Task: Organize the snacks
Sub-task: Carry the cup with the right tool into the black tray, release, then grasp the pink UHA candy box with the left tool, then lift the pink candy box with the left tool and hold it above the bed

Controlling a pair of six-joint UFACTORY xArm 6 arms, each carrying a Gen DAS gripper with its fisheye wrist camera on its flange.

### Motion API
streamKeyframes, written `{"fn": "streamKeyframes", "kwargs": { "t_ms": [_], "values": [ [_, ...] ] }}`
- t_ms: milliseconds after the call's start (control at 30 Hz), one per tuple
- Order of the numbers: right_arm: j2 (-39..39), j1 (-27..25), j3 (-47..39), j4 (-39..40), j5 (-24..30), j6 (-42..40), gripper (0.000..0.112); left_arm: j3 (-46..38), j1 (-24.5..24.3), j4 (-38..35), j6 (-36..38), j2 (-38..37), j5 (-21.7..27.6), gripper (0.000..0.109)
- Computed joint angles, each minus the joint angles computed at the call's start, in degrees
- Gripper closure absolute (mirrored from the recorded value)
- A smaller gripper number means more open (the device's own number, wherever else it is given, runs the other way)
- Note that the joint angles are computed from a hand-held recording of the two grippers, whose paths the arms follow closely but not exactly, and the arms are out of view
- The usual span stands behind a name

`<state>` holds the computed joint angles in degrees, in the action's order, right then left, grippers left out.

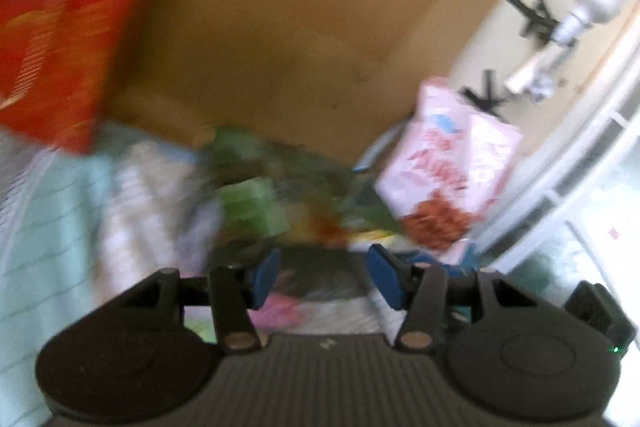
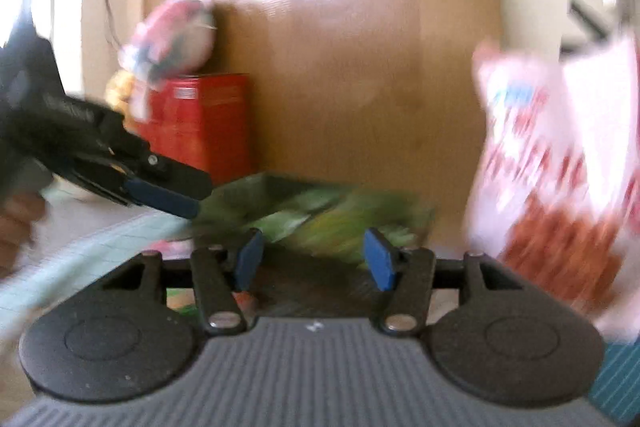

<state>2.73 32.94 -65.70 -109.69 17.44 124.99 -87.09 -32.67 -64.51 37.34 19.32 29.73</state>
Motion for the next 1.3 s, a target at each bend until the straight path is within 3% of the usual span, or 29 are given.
{"fn": "streamKeyframes", "kwargs": {
  "t_ms": [67, 100, 200, 300, 367, 433, 467, 533, 600, 700, 867, 1067, 1200, 1300],
  "values": [
    [2.8, -2.7, -2.5, -0.4, -10.5, 7.4, 0.055, 3.9, 0.7, 4.0, -4.8, -1.6, -2.5, 0.058],
    [4.1, -2.9, -3.2, 1.8, -12.6, 7.6, 0.055, 4.6, 1.2, 6.1, -7.9, -1.5, -2.5, 0.058],
    [7.8, -3.1, -5.0, 12.6, -13.5, 0.8, 0.055, 4.6, 2.2, 11.8, -17.2, -0.1, -3.3, 0.058],
    [12.2, -4.5, -8.9, 17.5, -16.6, -0.1, 0.055, 2.7, 2.5, 13.5, -20.4, 1.8, -4.0, 0.058],
    [13.9, -4.3, -9.7, 24.8, -16.1, -6.1, 0.056, -0.3, 2.6, 14.2, -21.9, 3.8, -2.2, 0.065],
    [16.3, -4.7, -10.8, 32.4, -18.3, -12.6, 0.068, -2.5, 1.7, 20.9, -27.2, 5.5, -2.6, 0.067],
    [16.3, -4.5, -10.7, 33.4, -18.1, -12.2, 0.069, -2.8, 1.1, 25.2, -29.4, 5.8, -3.4, 0.071],
    [14.1, -3.3, -9.0, 32.8, -14.7, -11.8, 0.07, -3.8, 0.0, 29.4, -30.7, 6.3, -2.6, 0.073],
    [10.9, -2.3, -6.7, 27.6, -10.7, -7.2, 0.07, -2.7, -0.9, 27.5, -27.8, 5.2, -1.9, 0.071],
    [4.6, -2.3, -0.2, 23.9, -9.2, -2.2, 0.07, -1.6, -3.4, 27.4, -25.3, 4.0, -1.9, 0.071],
    [-7.6, 0.8, 14.0, 28.3, -3.9, -3.2, 0.07, 2.7, -9.1, 32.2, -25.0, 1.0, -1.5, 0.066],
    [-22.5, 12.7, 27.3, 33.1, 9.7, -2.7, 0.069, 19.3, -15.0, 26.6, -17.0, -11.0, -6.0, 0.063],
    [-25.6, 19.1, 29.5, 32.4, 12.3, 0.0, 0.069, 34.2, -17.2, 24.3, -12.6, -22.7, -10.8, 0.064],
    [-23.2, 23.7, 26.8, 33.3, 13.1, -2.2, 0.069, 45.0, -16.9, 24.4, -11.7, -32.3, -13.9, 0.064]
  ]
}}
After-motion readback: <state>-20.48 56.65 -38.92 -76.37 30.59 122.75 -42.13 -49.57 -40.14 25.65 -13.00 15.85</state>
